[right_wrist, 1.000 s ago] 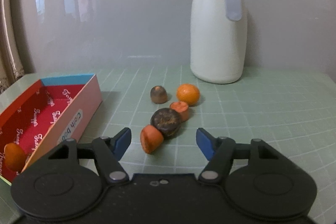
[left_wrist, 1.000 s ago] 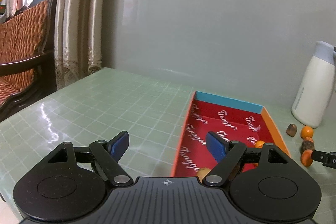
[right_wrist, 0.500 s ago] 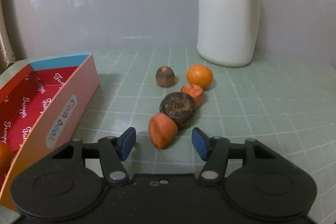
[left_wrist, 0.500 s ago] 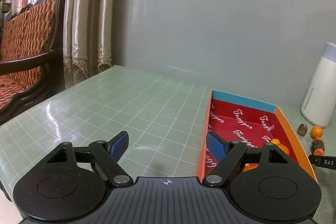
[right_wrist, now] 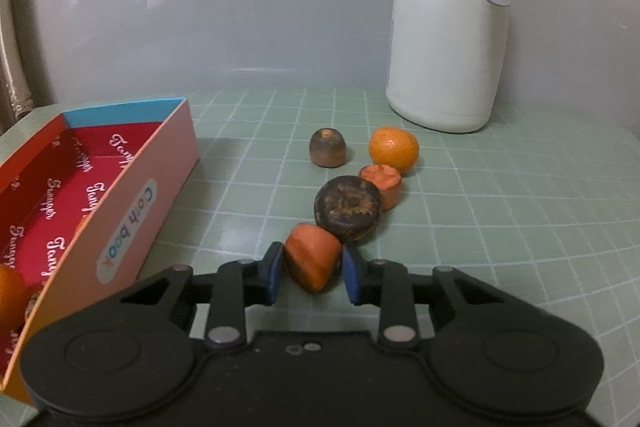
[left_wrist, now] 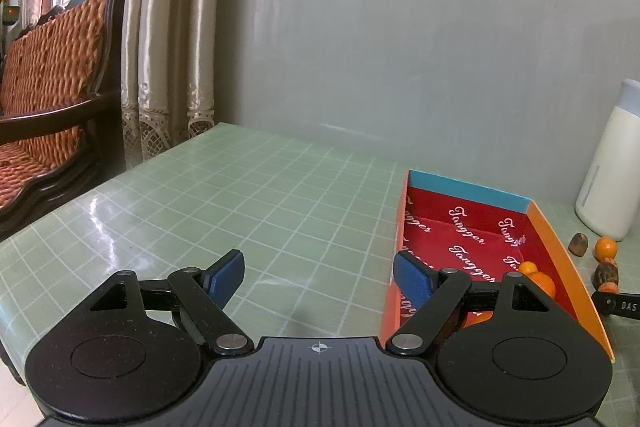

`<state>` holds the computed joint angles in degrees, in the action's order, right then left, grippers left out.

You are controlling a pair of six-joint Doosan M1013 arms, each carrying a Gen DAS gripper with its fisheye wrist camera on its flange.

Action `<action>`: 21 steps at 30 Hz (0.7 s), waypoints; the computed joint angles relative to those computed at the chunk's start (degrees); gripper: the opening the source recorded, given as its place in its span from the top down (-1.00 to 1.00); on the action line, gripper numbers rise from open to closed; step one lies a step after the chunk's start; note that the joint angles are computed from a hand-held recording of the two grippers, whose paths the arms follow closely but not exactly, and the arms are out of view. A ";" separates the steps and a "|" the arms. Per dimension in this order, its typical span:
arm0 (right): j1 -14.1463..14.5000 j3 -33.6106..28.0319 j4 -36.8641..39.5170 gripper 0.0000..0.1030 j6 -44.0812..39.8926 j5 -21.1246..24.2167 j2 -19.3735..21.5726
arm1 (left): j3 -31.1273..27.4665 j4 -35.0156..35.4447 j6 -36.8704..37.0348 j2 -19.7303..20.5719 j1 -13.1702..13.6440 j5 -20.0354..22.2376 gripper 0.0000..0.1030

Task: Organize fruits
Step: 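Carry the orange piece with the right tool into the box, release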

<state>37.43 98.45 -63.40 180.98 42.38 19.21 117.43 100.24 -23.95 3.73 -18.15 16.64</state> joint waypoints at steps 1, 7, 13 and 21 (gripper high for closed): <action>0.25 0.00 -0.54 0.44 0.04 0.30 -0.09 | -0.02 0.02 -0.11 0.00 -0.05 0.05 -0.58; 0.62 0.45 -1.86 0.44 0.26 0.11 -0.94 | -0.01 -0.09 0.53 -0.02 -0.44 0.58 -0.58; 1.10 0.72 -4.17 0.44 2.24 -0.60 -1.89 | 0.08 -0.86 1.58 -0.17 -0.51 1.29 -0.59; 2.56 -0.04 -8.03 0.44 4.09 -2.64 -2.02 | 0.19 -3.44 3.94 -0.26 -0.02 2.00 -0.60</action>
<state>39.99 98.41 -71.43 185.07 39.74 17.19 117.62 96.80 -20.01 3.47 -18.17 18.64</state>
